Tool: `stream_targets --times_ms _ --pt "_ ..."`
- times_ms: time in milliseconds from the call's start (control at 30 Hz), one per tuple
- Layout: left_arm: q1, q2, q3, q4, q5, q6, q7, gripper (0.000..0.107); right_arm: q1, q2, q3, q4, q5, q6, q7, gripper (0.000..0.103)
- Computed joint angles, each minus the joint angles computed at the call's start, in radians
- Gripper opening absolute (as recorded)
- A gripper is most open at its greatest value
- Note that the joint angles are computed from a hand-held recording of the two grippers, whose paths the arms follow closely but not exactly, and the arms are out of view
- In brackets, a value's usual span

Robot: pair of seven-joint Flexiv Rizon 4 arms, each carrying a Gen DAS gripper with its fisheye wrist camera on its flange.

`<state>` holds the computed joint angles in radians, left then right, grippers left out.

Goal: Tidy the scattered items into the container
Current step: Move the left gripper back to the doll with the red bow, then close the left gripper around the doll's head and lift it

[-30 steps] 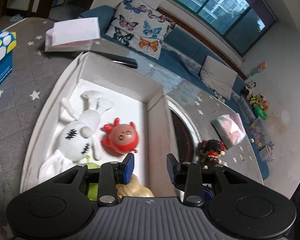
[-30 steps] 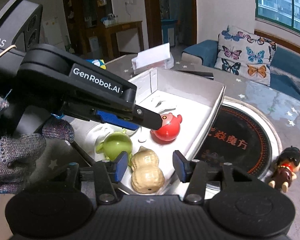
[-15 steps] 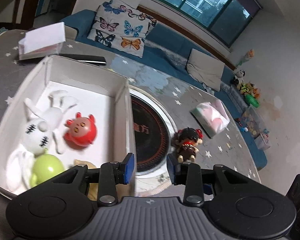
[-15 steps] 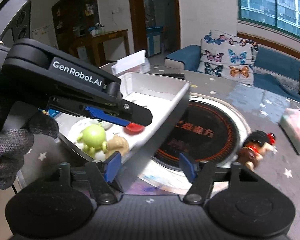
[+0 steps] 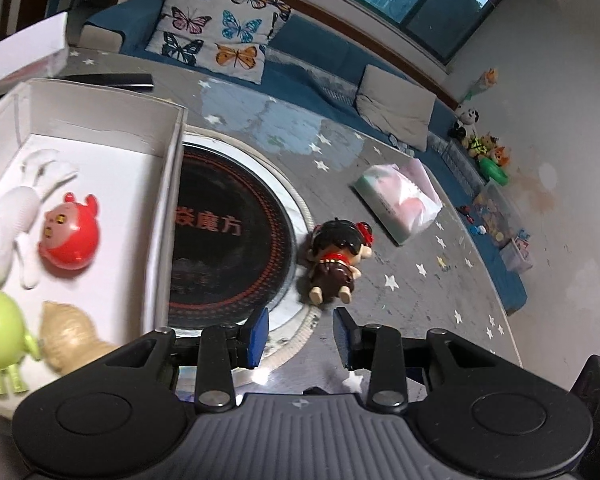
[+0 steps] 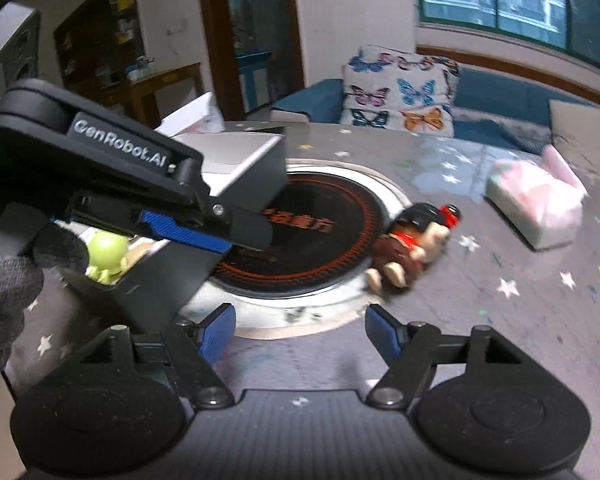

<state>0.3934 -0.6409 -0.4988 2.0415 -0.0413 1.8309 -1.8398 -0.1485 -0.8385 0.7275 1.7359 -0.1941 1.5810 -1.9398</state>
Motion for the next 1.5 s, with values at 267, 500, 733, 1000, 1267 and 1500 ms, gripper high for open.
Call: stream_targets --times_ms 267,500,733,1000,1267,1500 --pt "-0.048 -0.063 0.009 -0.114 -0.048 -0.066 0.047 0.038 0.018 -0.059 -0.017 -0.108 0.034 -0.032 0.045 0.073" --pt "-0.097 -0.122 0.029 -0.229 -0.118 -0.124 0.116 0.038 0.060 -0.125 -0.029 -0.251 0.103 -0.106 0.059 0.073" --pt "-0.148 -0.172 0.066 -0.335 -0.195 -0.180 0.195 0.038 0.110 -0.174 -0.061 -0.384 0.190 -0.191 0.051 0.073" --pt "-0.167 -0.218 0.064 -0.415 -0.272 -0.227 0.264 0.038 0.167 -0.209 -0.114 -0.508 0.297 -0.269 0.062 0.072" --pt "-0.166 -0.255 0.036 -0.454 -0.328 -0.247 0.319 0.038 0.198 -0.228 -0.150 -0.597 0.393 -0.344 0.027 0.060" --pt "-0.193 -0.265 0.071 -0.474 -0.362 -0.257 0.320 0.041 0.224 -0.235 -0.188 -0.653 0.479 -0.397 -0.010 0.059"
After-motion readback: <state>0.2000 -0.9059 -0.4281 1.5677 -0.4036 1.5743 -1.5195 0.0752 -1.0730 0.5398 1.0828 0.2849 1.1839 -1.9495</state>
